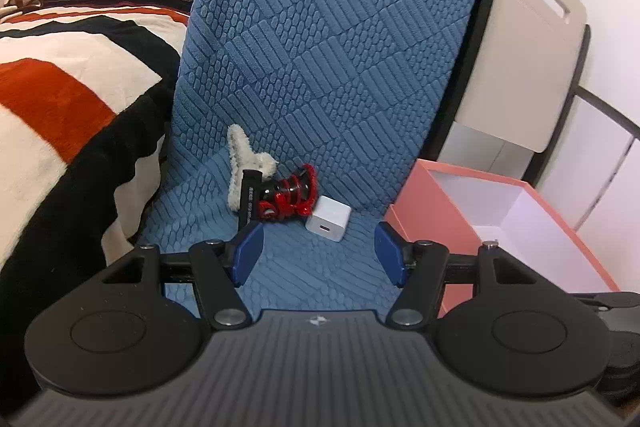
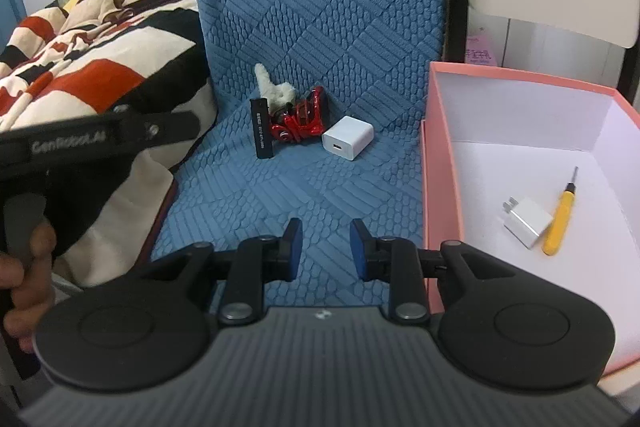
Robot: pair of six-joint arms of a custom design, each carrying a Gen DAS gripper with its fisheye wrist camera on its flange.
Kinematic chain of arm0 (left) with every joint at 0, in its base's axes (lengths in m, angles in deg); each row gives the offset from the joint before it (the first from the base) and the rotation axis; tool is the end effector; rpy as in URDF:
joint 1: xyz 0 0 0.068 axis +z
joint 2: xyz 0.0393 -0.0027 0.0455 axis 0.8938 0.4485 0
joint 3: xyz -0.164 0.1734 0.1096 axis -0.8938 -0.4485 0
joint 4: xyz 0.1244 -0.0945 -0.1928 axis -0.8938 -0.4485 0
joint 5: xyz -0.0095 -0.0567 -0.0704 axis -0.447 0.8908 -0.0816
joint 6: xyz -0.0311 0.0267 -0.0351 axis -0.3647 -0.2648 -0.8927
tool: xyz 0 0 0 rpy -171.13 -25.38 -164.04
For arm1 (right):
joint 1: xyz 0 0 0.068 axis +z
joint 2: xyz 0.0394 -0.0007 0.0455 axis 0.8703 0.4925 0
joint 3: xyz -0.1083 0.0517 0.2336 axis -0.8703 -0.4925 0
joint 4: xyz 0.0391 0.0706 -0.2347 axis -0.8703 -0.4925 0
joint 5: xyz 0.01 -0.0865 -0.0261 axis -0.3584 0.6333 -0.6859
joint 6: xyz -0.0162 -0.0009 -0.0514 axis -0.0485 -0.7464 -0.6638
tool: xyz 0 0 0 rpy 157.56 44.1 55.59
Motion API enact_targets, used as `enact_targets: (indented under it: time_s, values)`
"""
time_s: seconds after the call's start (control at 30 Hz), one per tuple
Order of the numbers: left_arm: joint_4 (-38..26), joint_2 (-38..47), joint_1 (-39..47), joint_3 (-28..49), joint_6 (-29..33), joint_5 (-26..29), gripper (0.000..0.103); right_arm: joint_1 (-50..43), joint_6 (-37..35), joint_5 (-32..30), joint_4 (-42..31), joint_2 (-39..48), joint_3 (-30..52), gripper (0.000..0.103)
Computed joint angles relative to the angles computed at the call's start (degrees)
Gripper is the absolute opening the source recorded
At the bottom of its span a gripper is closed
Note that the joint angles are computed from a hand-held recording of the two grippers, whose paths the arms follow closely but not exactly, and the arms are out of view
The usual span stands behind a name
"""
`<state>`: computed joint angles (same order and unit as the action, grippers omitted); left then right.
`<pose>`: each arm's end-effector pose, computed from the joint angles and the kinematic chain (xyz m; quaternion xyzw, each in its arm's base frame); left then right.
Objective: Organize rigid objects
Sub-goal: 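Withdraw both tools from the box toward the remaining objects, then grasp the black lighter with the left gripper while the right gripper grasps the white charger cube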
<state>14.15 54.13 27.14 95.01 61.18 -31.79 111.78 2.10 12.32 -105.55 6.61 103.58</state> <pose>0.2453 -0.1755 0.2537 0.0897 0.8620 -0.2032 0.4556 0.1701 0.1786 0.2591 0.0603 0.9092 0.0191 0.4115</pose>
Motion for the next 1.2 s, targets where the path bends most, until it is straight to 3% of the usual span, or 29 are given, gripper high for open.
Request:
enact_targets:
  time_s: [0.3, 0.67, 0.77, 0.93, 1.0, 1.07, 1.2]
  values:
    - [6.1, 12.0, 6.0, 4.6, -0.7, 7.0, 0.067, -6.4, -8.5, -4.3, 10.2, 3.8, -1.5, 0.029]
    - [5.6, 26.1, 10.3, 14.7, -0.2, 11.2, 0.066, -13.1, -16.3, -9.1, 20.8, 12.5, 0.5, 0.03]
    - [4.1, 29.5, 11.6, 18.2, 0.1, 12.4, 0.066, -14.5, -18.8, -10.7, 21.4, 15.3, 2.2, 0.038]
    - [3.5, 33.7, 13.2, 22.5, -0.9, 14.5, 0.066, -16.4, -22.2, -12.3, 23.5, 17.7, 3.4, 0.038]
    - [3.3, 35.6, 13.5, 24.5, -0.8, 15.0, 0.066, -17.6, -22.7, -13.1, 23.6, 19.2, 4.3, 0.046]
    - [2.1, 37.7, 13.6, 27.2, -0.2, 14.4, 0.066, -18.9, -23.0, -14.0, 23.9, 20.8, 5.5, 0.06]
    - [0.5, 41.0, 14.4, 31.6, -0.3, 13.7, 0.062, -21.3, -25.0, -14.5, 25.0, 24.4, 8.1, 0.062]
